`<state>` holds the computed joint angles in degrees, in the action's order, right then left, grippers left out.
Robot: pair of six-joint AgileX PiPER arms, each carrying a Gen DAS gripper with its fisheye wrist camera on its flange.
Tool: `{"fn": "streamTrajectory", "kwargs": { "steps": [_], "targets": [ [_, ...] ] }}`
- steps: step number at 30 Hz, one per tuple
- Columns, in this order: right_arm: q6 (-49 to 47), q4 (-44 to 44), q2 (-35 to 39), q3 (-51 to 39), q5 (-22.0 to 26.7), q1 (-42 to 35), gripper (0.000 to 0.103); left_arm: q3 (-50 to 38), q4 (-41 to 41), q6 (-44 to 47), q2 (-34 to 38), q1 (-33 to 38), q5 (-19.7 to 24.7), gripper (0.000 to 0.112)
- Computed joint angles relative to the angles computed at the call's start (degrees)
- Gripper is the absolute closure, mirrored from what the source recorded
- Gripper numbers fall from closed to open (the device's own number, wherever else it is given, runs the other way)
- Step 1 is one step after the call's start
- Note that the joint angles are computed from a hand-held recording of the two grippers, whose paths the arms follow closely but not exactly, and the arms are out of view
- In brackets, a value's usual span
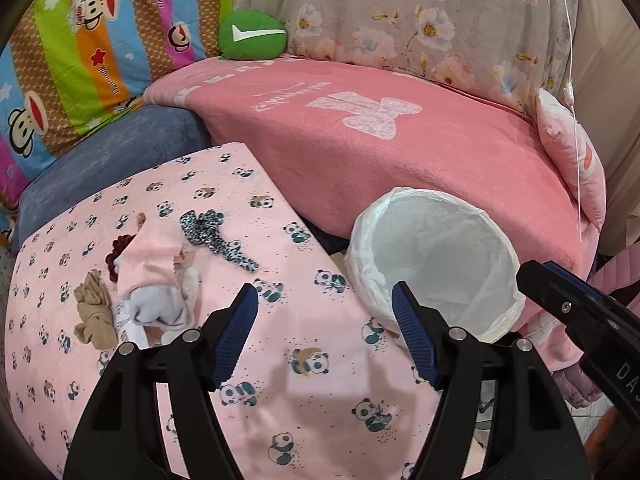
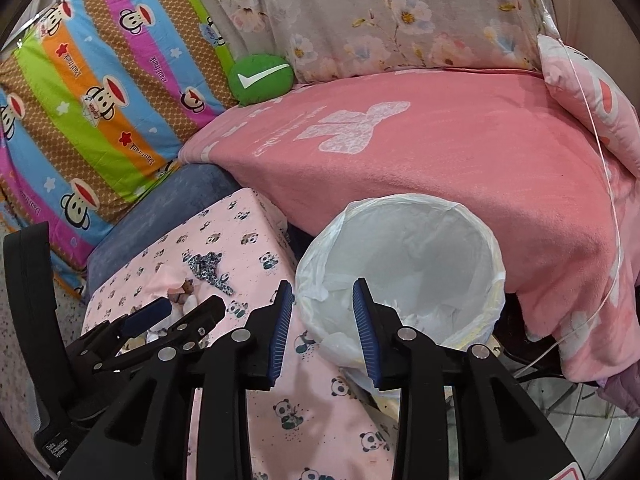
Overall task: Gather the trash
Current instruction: 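Move the left tool back to the pile and grasp the clear plastic wrapper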
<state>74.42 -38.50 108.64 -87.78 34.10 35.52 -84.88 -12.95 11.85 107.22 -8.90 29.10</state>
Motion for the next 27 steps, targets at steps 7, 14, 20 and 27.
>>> {"fn": "streamTrajectory", "kwargs": {
  "steps": [7, 14, 20, 27],
  "targets": [
    [-4.9, 3.2, 5.0, -7.6, 3.2, 4.0, 0.065, 5.0, 0.7, -0.2, -3.4, 4.6, -2.5, 0.046],
    [-9.5, 5.8, 10.7, -16.6, 7.2, 7.9, 0.060, 8.3, -0.4, 1.2, -4.7, 10.2, -3.5, 0.036],
    [-12.7, 8.3, 15.2, -23.5, 9.9, 10.1, 0.059, 9.9, -0.9, 2.2, -3.7, 15.5, -3.3, 0.029],
    [-16.1, 11.1, 20.6, -31.6, 12.7, 11.5, 0.056, 9.7, -2.1, 4.6, -0.3, 20.6, -2.3, 0.028]
  ]
}}
